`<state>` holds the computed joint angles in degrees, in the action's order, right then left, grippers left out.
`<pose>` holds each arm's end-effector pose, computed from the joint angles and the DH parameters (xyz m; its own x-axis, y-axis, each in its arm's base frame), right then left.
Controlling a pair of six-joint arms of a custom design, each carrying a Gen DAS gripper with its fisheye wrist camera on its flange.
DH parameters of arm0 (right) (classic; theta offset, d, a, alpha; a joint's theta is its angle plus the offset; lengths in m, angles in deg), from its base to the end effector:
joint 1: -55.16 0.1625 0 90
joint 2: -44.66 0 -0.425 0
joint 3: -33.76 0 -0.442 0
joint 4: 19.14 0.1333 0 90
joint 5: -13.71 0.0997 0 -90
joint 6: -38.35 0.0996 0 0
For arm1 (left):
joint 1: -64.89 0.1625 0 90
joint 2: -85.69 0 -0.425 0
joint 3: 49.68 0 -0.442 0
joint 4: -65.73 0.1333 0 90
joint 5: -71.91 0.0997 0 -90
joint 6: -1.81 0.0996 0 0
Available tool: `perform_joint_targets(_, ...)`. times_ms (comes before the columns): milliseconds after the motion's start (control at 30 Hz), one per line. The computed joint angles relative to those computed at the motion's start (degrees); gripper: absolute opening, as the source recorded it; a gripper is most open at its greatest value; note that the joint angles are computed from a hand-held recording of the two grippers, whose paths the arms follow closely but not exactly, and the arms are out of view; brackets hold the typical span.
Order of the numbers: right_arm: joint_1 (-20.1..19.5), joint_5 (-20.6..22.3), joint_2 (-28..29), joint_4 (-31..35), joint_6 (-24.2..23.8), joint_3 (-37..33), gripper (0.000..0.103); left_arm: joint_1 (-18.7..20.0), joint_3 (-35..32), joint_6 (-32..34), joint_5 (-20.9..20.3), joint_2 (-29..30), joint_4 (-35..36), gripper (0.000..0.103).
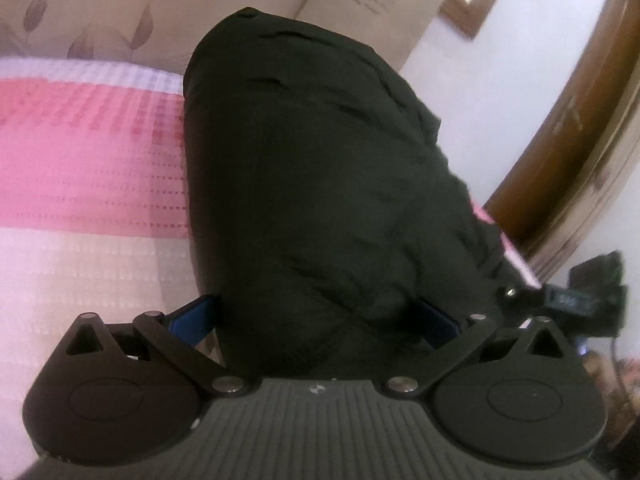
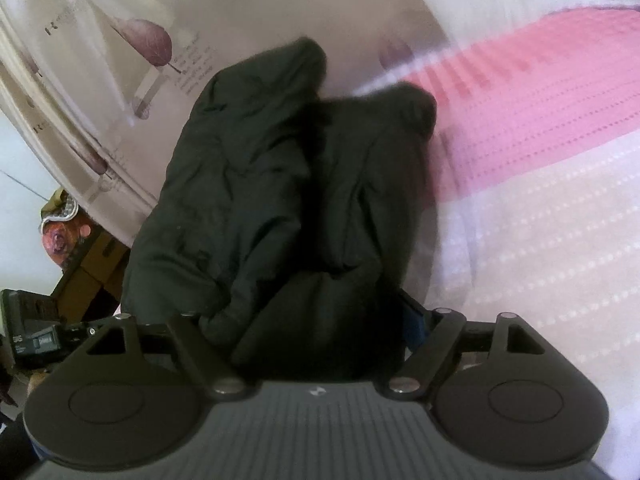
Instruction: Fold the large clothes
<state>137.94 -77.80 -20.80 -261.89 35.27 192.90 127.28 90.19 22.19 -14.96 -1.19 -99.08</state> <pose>0.0938 -0.2990 0.1424 -0.9909 0.1204 0.0596 0.0114 0.5171 -0.8558 -0.0711 -0.4353 0.1787 -0.6884 0.7034 -0.1770 0.7147 0.6163 -0.3308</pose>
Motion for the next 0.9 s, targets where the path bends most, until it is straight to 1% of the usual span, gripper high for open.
perform_joint_targets(67, 0.94, -1.28, 1.54, -1.82, -0.24, -0.46, 0.08, -0.99, 0.41, 0.34, 1.66, 0.02, -0.42, 0.103)
perform_joint_targets(133, 1.9, -2.77, 2.78, -3.03, -0.46, -0.93, 0.08, -1.14, 0.35, 0.64, 2.39, 0.3, -0.45, 0.103)
perform_joint_targets(300, 4.01, -6.07, 3.92, -3.52, -1.27, -1.92, 0.08, -1.98, -0.42, 0.69, 4.04, 0.95, 0.53, 0.103)
perform_joint_targets(433, 4.28, -6.63, 4.19, -3.7, -1.57, -2.03, 0.08, -2.73, -0.5, 0.73, 5.11, 1.07, 0.86, 0.103)
perform_joint_targets(900, 4.41, -6.85, 4.09, -3.68, -1.35, -1.96, 0.08, -3.64, -1.08, 1.6, 6.67, 1.61, 2.34, 0.103)
